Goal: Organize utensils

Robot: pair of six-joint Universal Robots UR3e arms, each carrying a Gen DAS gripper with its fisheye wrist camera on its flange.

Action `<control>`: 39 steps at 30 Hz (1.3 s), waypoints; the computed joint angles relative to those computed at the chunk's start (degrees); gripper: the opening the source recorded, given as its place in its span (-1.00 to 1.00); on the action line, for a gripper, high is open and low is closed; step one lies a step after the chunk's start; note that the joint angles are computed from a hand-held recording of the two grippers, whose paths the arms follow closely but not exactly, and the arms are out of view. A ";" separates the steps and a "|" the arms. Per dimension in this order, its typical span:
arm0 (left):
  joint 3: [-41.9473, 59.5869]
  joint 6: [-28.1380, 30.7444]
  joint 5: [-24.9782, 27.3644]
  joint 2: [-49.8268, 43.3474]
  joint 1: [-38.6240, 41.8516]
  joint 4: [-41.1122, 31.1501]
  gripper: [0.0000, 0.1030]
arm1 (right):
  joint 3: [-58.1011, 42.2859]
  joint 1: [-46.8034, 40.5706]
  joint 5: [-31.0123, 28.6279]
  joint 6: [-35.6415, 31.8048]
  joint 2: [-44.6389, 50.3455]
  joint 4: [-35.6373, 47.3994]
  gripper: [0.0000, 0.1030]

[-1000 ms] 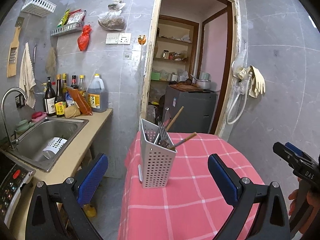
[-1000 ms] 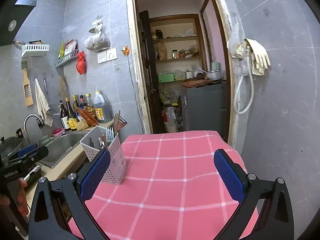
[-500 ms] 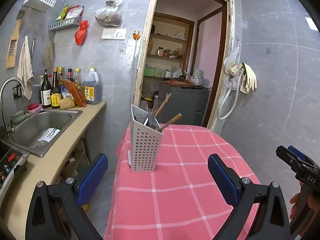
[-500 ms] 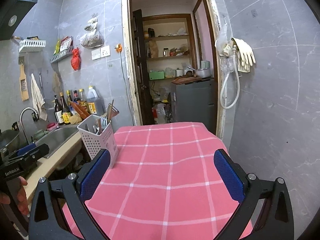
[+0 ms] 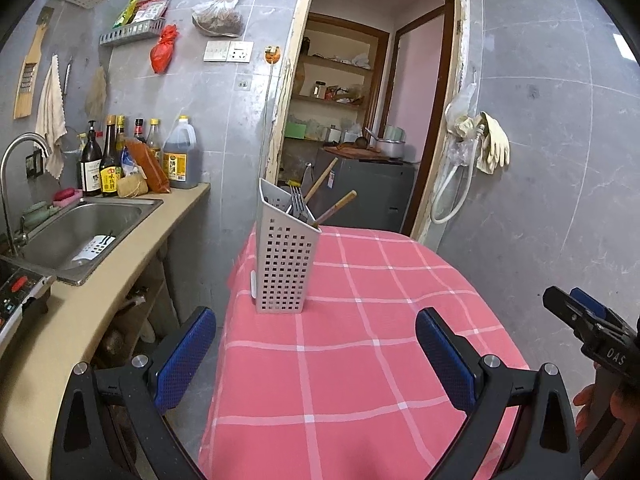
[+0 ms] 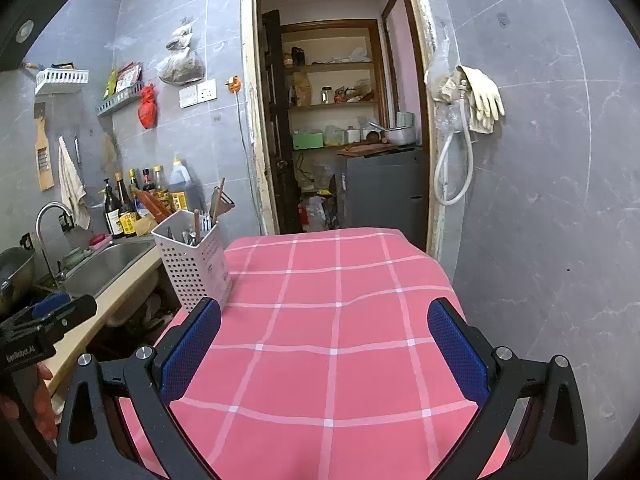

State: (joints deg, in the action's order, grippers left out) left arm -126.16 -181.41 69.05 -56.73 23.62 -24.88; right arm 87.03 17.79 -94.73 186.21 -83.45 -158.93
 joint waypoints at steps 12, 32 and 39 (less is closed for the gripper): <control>0.33 0.63 0.08 -1.09 -1.07 0.50 0.95 | 0.57 -0.44 0.41 -0.07 -0.43 0.09 0.97; 0.70 0.29 1.08 -1.76 -2.28 0.71 0.95 | 1.41 -0.80 0.85 0.05 -0.67 -0.18 0.97; 0.59 0.26 1.04 -1.87 -2.25 0.83 0.95 | 1.23 -0.82 0.89 0.03 -0.59 -0.06 0.97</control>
State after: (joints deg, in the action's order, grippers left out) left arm -125.57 -181.15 70.08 -58.60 21.36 -24.05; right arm 88.25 16.97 -93.84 186.24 -84.05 -158.99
